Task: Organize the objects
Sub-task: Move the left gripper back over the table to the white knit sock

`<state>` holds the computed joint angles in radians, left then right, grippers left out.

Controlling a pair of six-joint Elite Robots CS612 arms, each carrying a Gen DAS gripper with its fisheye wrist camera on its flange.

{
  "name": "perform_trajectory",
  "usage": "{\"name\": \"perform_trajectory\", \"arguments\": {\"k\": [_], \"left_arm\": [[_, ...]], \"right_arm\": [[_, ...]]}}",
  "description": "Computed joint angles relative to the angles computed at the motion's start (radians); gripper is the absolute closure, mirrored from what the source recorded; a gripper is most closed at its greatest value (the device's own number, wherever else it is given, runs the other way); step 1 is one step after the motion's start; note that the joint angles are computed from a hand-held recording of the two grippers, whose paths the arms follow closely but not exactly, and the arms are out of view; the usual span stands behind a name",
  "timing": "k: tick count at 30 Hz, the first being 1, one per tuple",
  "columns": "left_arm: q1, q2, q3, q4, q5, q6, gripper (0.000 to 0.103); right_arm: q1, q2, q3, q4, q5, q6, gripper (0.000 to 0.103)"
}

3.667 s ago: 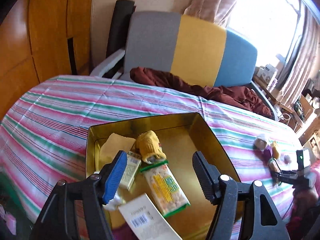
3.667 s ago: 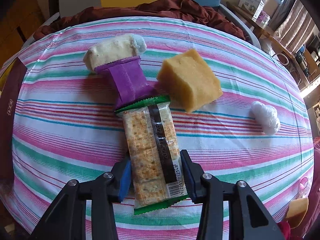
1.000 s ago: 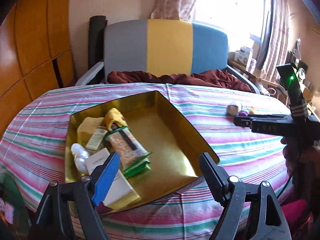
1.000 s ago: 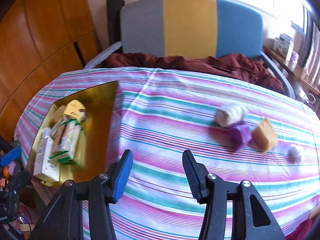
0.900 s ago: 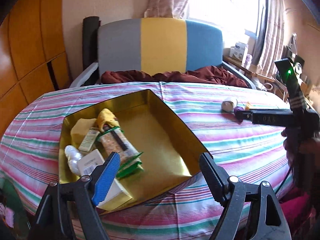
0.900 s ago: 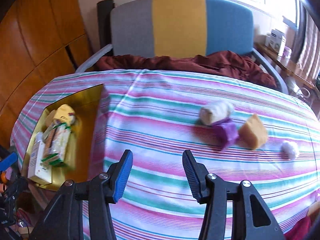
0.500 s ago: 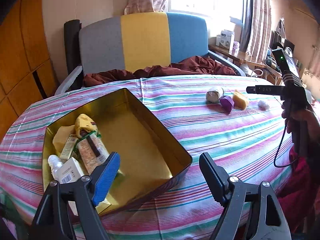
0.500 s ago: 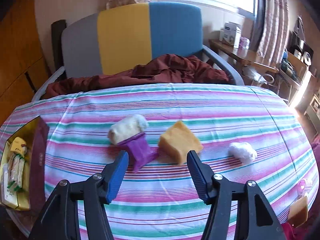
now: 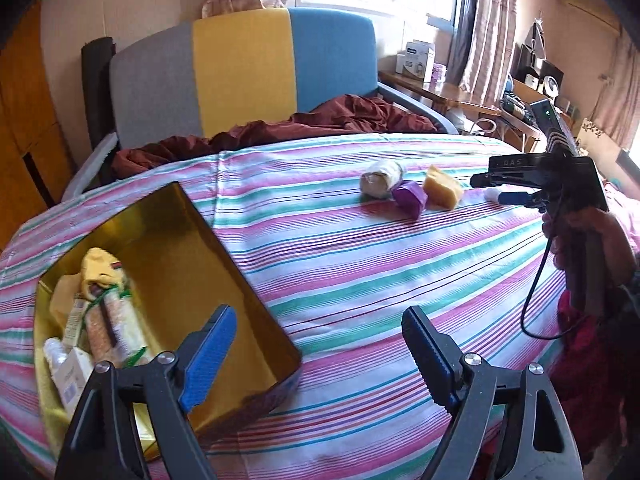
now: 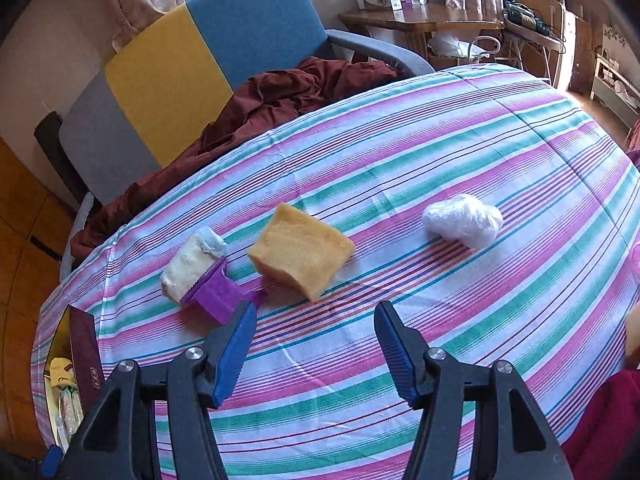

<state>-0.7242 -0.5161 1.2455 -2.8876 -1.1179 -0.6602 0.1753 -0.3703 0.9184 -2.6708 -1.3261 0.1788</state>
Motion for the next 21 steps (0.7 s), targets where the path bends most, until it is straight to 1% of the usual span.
{"name": "perform_trajectory", "arguments": {"k": [5,10,14,17,21], "left_arm": [[0.016,0.036,-0.073,0.035,-0.079,-0.010,0.018],[0.030,0.075,-0.152,0.086,-0.124,-0.020,0.018],[0.045,0.107,-0.222,0.132,-0.153,-0.028,0.018],[0.056,0.137,-0.288,0.167,-0.156,-0.030,0.018],[0.071,0.192,-0.410,0.219,-0.161,0.003,0.019]], "right_arm": [[-0.009,-0.001,-0.001,0.016,0.009,0.046,0.041],[-0.021,0.000,0.001,0.022,0.041,0.104,0.041],[-0.025,0.004,-0.006,0.037,0.057,0.124,0.041],[-0.029,0.006,-0.009,0.042,0.076,0.138,0.041],[-0.033,0.008,-0.010,0.043,0.104,0.152,0.041]]}}
